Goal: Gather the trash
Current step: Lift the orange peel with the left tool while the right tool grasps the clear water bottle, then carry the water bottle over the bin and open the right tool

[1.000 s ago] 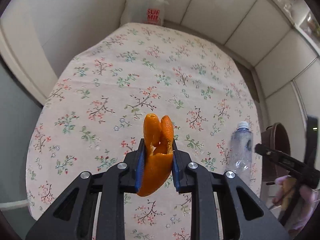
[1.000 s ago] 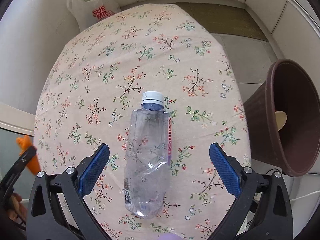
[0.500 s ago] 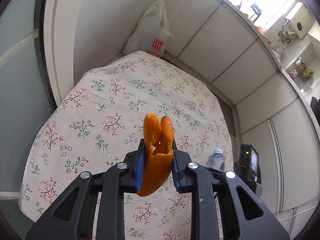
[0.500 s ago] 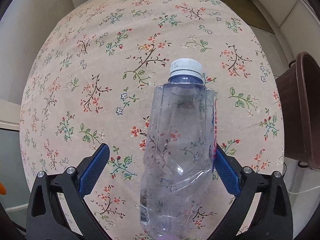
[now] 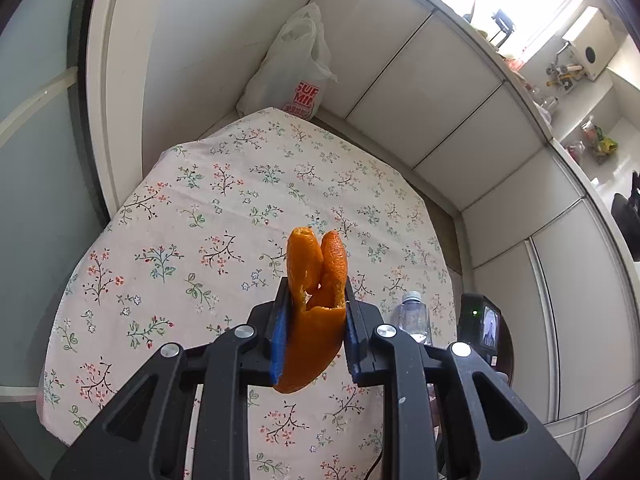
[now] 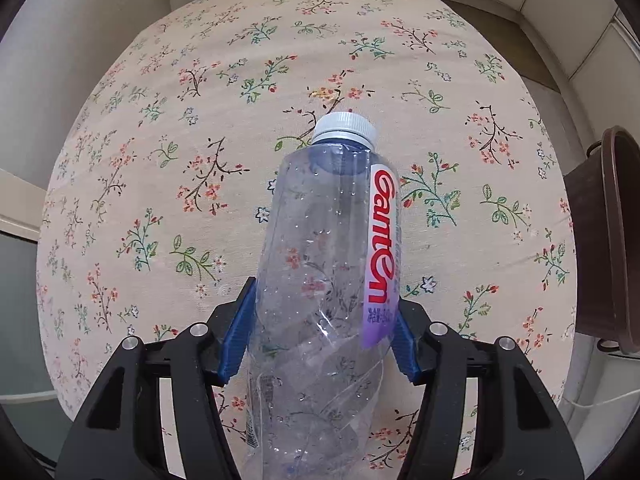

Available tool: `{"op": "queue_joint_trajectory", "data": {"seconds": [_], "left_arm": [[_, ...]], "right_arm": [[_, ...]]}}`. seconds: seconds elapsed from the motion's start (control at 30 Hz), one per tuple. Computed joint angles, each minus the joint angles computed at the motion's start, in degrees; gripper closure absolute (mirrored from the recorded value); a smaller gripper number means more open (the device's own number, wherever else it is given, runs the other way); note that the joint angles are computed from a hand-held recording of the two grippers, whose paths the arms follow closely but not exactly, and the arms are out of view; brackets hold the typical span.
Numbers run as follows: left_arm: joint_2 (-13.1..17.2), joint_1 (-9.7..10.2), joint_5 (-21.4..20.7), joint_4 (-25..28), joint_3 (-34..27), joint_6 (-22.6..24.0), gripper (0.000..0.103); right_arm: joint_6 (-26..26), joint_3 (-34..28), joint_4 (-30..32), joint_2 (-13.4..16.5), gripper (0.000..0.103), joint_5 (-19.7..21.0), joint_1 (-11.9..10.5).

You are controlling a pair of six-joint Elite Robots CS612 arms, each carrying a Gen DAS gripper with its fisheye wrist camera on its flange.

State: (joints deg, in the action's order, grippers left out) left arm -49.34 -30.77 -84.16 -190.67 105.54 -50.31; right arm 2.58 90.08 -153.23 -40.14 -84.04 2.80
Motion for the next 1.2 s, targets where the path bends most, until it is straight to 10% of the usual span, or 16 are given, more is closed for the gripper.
{"op": "queue_joint_trajectory", "data": {"seconds": [0.57,1.07,1.2], "left_arm": [[1.95,-0.86,-2.07,1.43,-3.05,0.54,0.08],[5.24,-2.62,-4.86,4.09,-8.43,1.9,0.08],[6.77,-3.41,-7.19,2.79,-10.46,2.56,0.08]], "right_arm": [[7.27,7.73,-22.17,-7.43,0.054,10.75,-6.91],[8.88,10.85,-52.06,-5.3,0.053,-16.18,-12.63],[5.71,10.21,-56.31,-3.56,0.017,-20.02,-13.18]]}}
